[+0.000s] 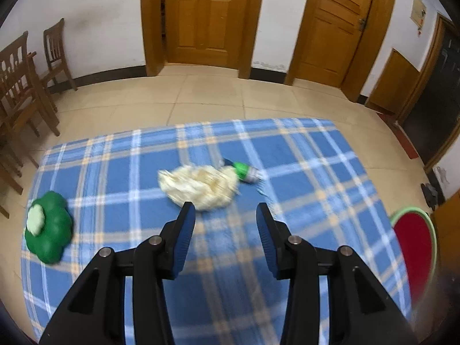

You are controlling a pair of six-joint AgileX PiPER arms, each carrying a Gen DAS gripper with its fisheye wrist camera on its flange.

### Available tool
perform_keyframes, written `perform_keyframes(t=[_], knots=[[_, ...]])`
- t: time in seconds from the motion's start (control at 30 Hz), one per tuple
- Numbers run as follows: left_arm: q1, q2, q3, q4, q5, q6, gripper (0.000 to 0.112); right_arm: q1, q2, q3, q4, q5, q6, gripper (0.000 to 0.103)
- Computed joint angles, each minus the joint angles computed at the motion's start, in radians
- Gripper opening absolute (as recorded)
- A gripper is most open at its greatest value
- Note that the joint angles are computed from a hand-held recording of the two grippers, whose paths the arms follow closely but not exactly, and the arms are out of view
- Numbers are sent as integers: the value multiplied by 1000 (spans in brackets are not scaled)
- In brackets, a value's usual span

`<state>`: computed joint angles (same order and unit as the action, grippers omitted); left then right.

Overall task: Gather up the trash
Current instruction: 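Open the left tool dropping the bag while the right tool drops the scoop into the bucket, then grasp the crumpled white paper on the table with the left tool, then grasp the green toy figure with the right tool while the left tool holds the paper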

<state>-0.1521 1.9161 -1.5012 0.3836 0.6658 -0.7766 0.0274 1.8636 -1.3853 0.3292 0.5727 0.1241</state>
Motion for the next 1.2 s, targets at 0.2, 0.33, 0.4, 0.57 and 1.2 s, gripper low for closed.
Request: perform_keyframes(t=[0.2, 0.33, 0.4, 0.57, 1.2], knots=[[68, 67, -44, -44, -23, 58, 45, 17, 10, -28, -54, 15, 52, 89], [85, 85, -37, -29, -74, 50, 45, 31, 23, -53, -74, 25, 70, 89], [93, 89, -30, -30, -101, 58, 45, 39, 31, -69, -76, 34, 70, 89], [114, 106, -33, -54, -130, 66, 45, 62, 48, -113, -73, 57, 57, 89], [155, -71, 229, -17, -297, -90, 31, 279, 281, -593, -100, 231, 33, 89]])
